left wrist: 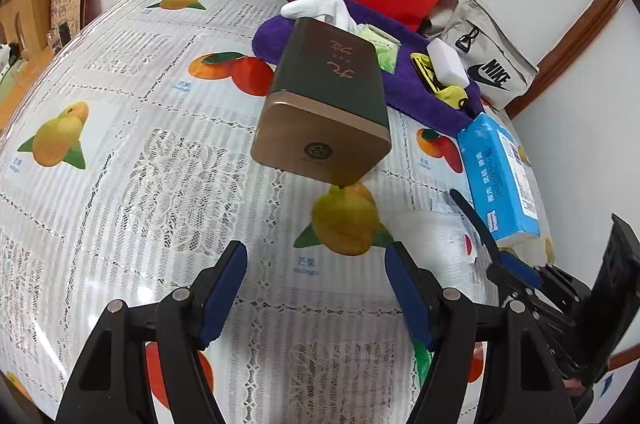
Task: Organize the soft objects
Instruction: 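Withdraw the left gripper from the towel toward the green snack packet, then grasp the green snack packet with the left gripper while the right gripper grasps the black watch strap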
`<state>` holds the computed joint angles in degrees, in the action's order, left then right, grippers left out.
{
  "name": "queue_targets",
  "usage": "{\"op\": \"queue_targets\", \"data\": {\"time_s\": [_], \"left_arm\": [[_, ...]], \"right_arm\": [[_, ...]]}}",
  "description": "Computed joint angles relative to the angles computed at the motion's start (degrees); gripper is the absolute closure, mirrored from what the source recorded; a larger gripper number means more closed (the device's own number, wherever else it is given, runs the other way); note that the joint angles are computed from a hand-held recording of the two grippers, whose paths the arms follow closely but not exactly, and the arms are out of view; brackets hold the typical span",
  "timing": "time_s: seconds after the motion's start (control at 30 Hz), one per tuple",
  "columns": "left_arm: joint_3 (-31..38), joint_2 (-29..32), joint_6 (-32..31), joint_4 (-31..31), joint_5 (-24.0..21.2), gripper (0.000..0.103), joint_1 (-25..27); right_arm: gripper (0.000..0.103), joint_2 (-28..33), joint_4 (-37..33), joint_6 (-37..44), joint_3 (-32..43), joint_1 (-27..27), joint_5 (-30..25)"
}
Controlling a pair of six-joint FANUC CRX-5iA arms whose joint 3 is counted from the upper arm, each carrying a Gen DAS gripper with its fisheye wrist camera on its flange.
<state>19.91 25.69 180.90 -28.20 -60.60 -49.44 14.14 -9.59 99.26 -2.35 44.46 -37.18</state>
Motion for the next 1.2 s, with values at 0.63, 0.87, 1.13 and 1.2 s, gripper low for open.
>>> {"op": "queue_targets", "data": {"time_s": [0.63, 0.87, 1.13, 1.2], "left_arm": [[7.9, 6.3, -9.4, 4.9, -2.9, 0.033, -2.0], [10.7, 9.3, -11.5, 8.1, -0.9, 0.033, -3.0], [27.9, 19.7, -14.7, 4.7, -13.3, 0.023, -5.1], [36.8, 24.8, -17.9, 2.6, -22.2, 0.023, -6.0]], "right_arm": [[0.083, -10.3, 2.5, -4.3, -12.8, -1.8, 3.4], [0.083, -11.5, 11.1, -14.2, -17.7, -2.0, 7.8], [0.083, -8.8, 14.1, -18.1, -18.2, -1.9, 9.7], [0.082, -8.4, 14.0, -18.3, -18.1, -1.9, 9.8]]}}
